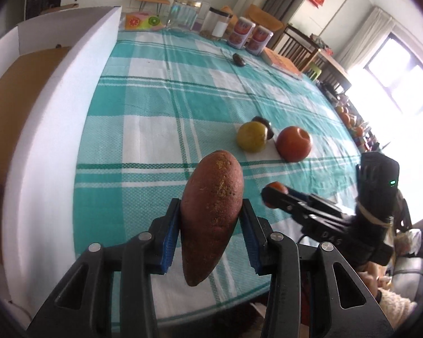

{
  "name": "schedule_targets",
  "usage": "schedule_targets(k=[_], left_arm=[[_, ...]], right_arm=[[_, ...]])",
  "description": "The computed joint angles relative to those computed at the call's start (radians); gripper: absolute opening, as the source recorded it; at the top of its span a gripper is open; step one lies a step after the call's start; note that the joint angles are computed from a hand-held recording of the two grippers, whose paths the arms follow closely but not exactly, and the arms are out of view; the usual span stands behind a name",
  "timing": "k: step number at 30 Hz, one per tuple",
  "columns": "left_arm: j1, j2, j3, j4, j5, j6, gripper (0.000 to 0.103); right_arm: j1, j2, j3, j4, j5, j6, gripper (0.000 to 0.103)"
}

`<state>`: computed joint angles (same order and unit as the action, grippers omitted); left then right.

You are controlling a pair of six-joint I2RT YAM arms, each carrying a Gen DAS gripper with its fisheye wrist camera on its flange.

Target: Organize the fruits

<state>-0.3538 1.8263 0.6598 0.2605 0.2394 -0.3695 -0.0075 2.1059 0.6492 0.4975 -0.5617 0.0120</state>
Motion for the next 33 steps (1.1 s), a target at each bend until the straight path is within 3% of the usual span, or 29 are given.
schedule_targets(k=[4, 9, 15, 23, 25, 26, 27, 29, 31, 33], left_arm=[[0.104, -0.210, -0.083, -0.047, 0.047, 0.007, 0.042], [0.259, -0.359, -0.126, -0.123, -0.070, 0.059, 0.043], [0.426, -0.269, -0.132, -0.133, -0.119, 0.100, 0.043], [0.472, -0.220, -0.151, -0.114, -0.170, 0.102, 0.042], [0.481, -0.240, -0.164, -0.096, -0.181, 0.098, 0.046], [0.477, -0.253, -0.166, -0.095, -0.201, 0.093, 0.055], [0.474, -0.265, -0.167, -0.088, -0.219, 0.091, 0.066], [0.466, -0.306, -0.184, -0.062, -0.241, 0.084, 0.074], [0.437, -0.333, -0.184, -0.050, -0.264, 0.072, 0.076], [0.395, -0.337, -0.173, -0.038, -0.274, 0.064, 0.077]], right_arm=[[0.039, -0.025, 0.032, -0.081, -0.076, 0.044, 0.030], [0.194, -0.152, 0.051, -0.161, -0.108, 0.072, 0.030], [0.453, -0.260, 0.156, -0.282, -0.062, 0.078, 0.030], [0.672, -0.119, 0.403, -0.384, 0.137, 0.019, 0.031], [0.672, -0.077, 0.462, -0.426, 0.146, 0.027, 0.037], [0.663, -0.070, 0.477, -0.441, 0.137, 0.038, 0.048], [0.644, -0.080, 0.471, -0.432, 0.113, 0.051, 0.050], [0.596, -0.139, 0.422, -0.382, 0.076, 0.072, 0.051], [0.542, -0.216, 0.372, -0.347, 0.076, 0.078, 0.052], [0.477, -0.294, 0.303, -0.297, 0.078, 0.084, 0.060]])
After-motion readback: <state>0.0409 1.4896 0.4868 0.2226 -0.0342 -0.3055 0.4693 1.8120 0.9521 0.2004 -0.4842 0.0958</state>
